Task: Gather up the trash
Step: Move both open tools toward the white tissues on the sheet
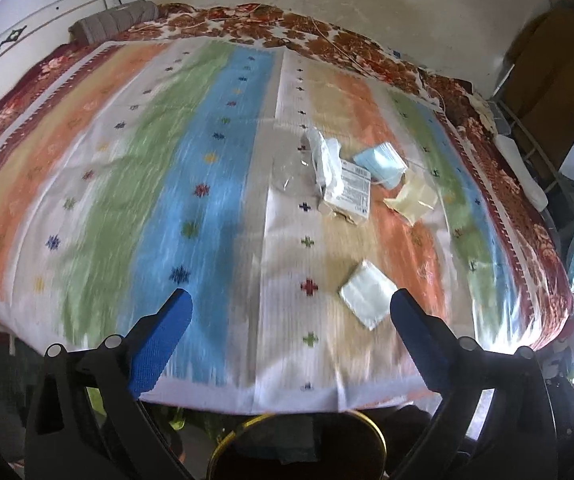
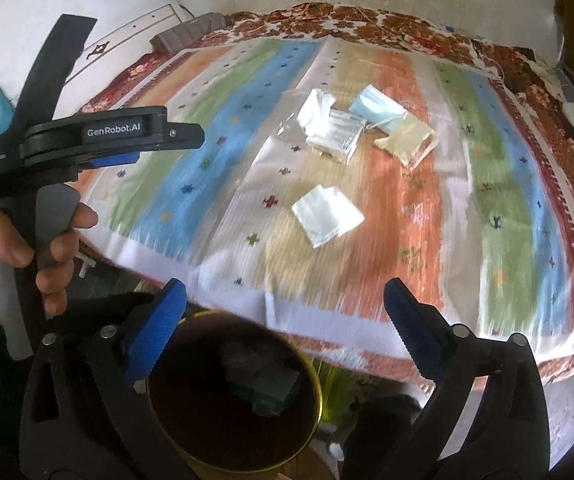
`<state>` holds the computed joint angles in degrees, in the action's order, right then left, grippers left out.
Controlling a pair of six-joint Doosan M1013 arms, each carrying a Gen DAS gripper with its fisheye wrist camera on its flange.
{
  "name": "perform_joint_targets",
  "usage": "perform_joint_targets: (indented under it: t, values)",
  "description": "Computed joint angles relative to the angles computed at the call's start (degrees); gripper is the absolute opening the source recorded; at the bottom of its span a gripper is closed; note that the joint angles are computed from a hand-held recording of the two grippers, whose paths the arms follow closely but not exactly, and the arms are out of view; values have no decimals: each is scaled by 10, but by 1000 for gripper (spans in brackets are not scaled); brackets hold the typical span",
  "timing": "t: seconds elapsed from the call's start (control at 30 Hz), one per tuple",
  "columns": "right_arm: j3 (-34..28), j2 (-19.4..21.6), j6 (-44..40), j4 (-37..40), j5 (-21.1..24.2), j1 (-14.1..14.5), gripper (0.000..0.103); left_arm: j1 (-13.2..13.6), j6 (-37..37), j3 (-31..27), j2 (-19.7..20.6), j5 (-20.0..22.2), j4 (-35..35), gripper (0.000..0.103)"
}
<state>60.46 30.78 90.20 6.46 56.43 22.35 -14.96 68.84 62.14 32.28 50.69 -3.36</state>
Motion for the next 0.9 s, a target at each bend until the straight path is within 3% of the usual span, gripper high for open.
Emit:
perform_joint_targets:
  t: [0.17, 0.33, 0.5, 0.9]
  values:
    - [-29, 21, -9, -16, 7, -1, 94, 0, 29, -34, 22, 1, 9, 97]
    - [-57, 43, -25, -6, 27, -6, 94, 14, 64, -72, 50, 16, -75, 97]
    - [-71, 57, -27, -6, 27, -10, 94, 17, 99, -108, 75, 19, -97, 97]
    - [-109, 94, -36, 1, 23, -16, 92, 30, 131, -268, 172, 102, -172, 96]
